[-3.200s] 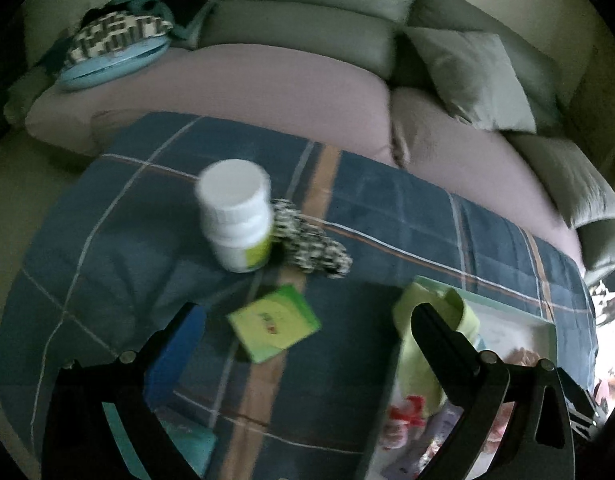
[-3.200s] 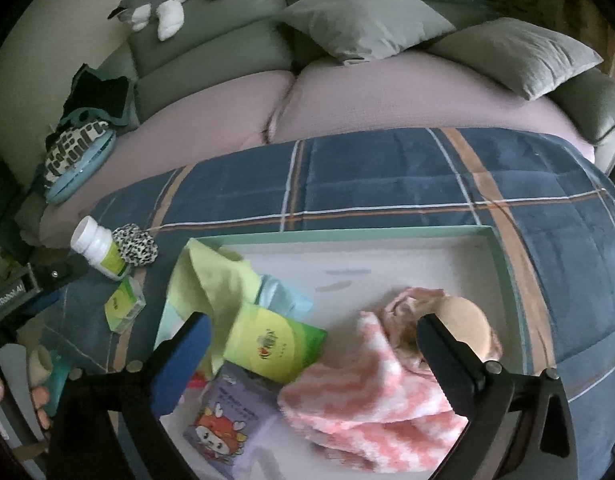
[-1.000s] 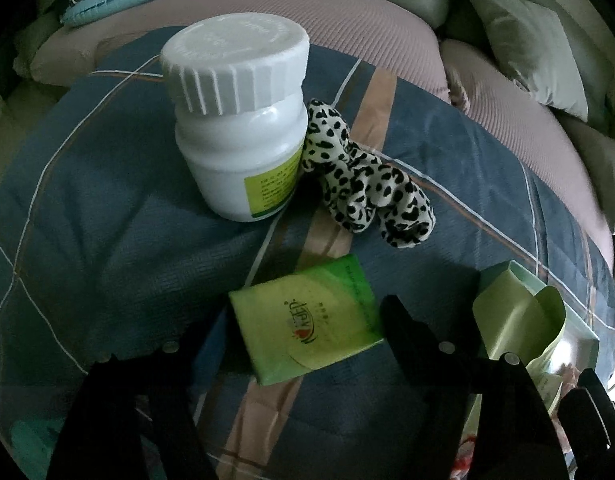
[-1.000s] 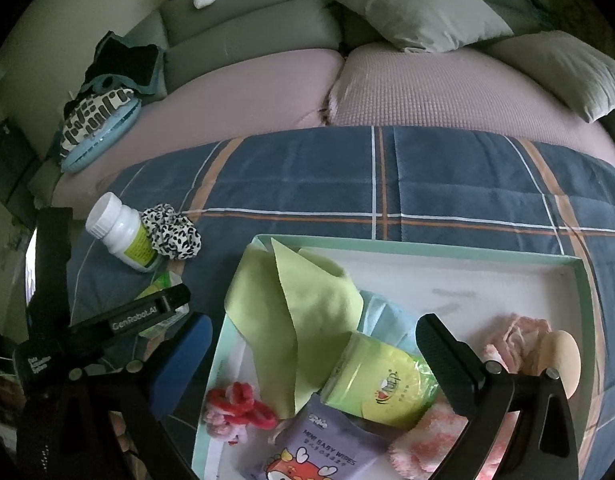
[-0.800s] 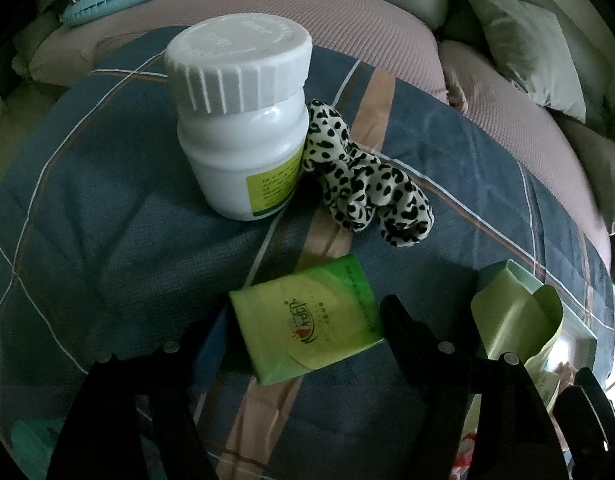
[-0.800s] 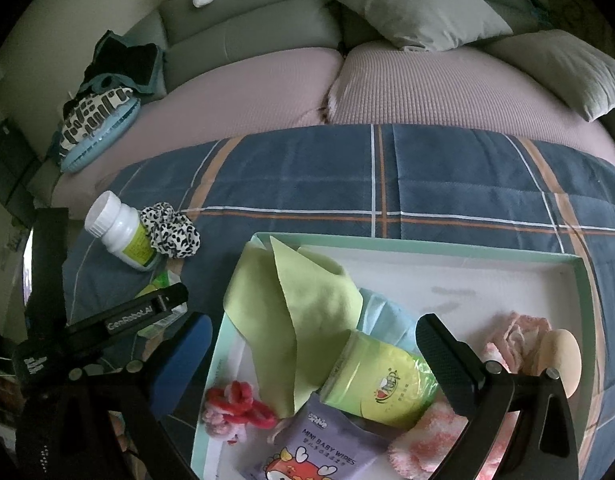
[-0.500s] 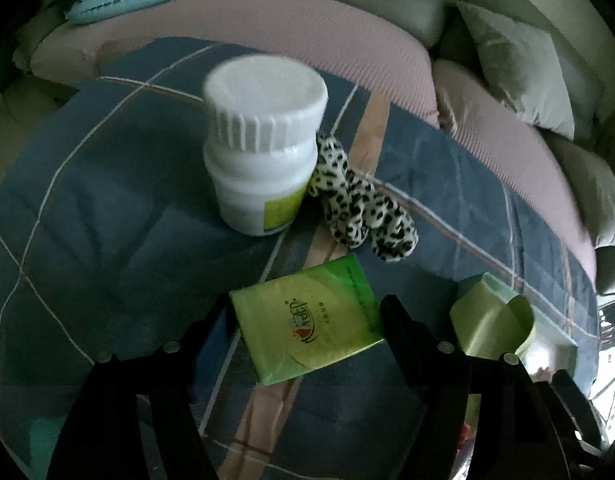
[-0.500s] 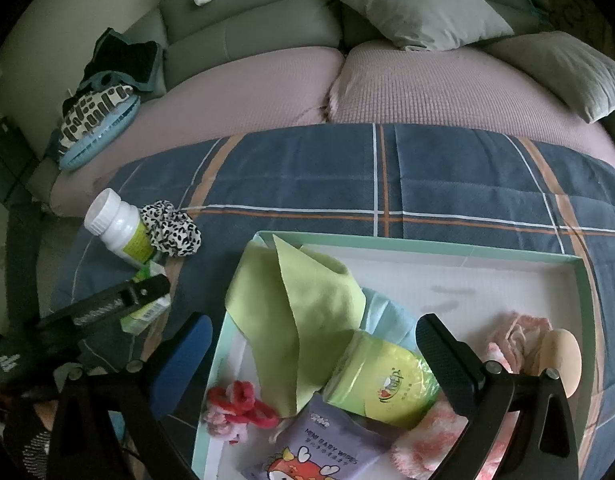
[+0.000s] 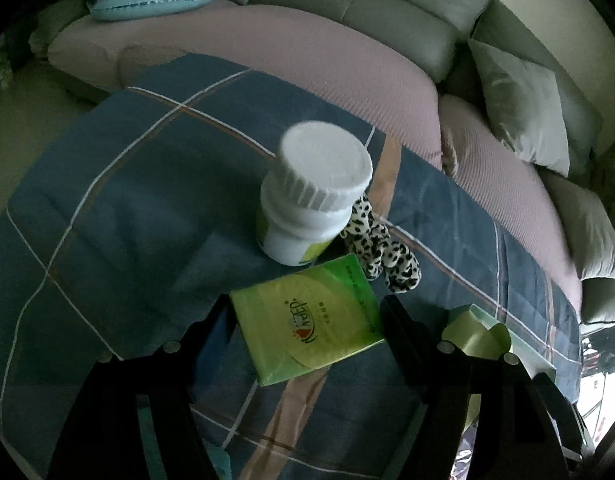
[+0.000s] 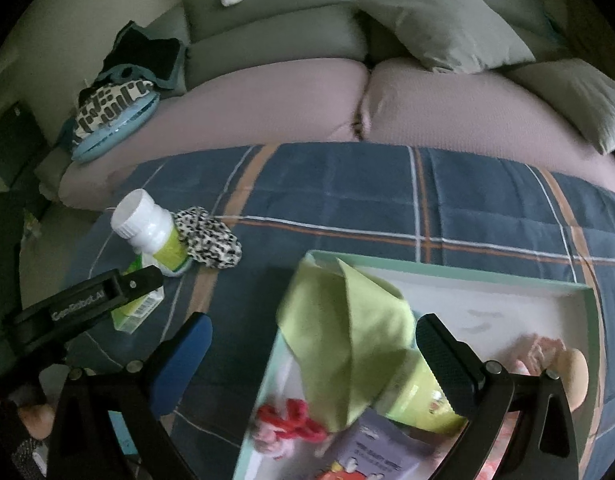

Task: Organize soft objects
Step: 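Lower left gripper onto the green packet while right moves toward the leopard scrunchie, then grasp the leopard scrunchie with right gripper while left grasps the green packet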

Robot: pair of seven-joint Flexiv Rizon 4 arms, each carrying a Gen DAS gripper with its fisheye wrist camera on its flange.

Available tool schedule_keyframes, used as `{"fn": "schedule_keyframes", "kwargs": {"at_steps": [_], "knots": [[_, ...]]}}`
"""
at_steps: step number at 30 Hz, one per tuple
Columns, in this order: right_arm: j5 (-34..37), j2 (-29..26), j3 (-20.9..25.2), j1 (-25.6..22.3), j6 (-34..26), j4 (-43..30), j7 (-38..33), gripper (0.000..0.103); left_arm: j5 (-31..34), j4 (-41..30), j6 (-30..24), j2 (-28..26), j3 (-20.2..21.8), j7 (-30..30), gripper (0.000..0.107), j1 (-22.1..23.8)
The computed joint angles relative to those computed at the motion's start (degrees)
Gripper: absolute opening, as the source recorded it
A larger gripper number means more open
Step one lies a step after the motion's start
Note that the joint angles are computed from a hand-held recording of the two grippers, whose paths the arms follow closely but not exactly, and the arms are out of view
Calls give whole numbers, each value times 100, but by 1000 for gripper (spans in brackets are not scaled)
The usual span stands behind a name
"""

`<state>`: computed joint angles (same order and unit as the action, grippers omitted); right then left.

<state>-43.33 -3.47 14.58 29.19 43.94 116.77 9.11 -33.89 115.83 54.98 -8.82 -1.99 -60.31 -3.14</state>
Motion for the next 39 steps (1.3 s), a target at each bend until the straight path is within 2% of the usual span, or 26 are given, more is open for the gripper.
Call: {"fn": "schedule_keyframes", "kwargs": {"at_steps": [17, 24, 31, 35, 39], "knots": [[-43, -615, -248, 123, 269, -595, -620, 103, -430, -36, 57, -61, 24, -4, 75, 158], [46, -1043, -385, 204, 490, -1004, -1260, 103, -492, -30, 135, -55, 78, -38, 75, 238], [351, -1437, -530, 281, 553, -1402, -1853, 89, -611, -30, 85, -74, 73, -21, 75, 324], [600, -1612, -606, 288, 594, -1559, -2028, 86, -699, -8, 70, -66, 73, 27, 75, 340], [932, -1752, -640, 261, 606, -1719, -2193, 76, -725, -33, 35, -97, 73, 30, 75, 352]]}}
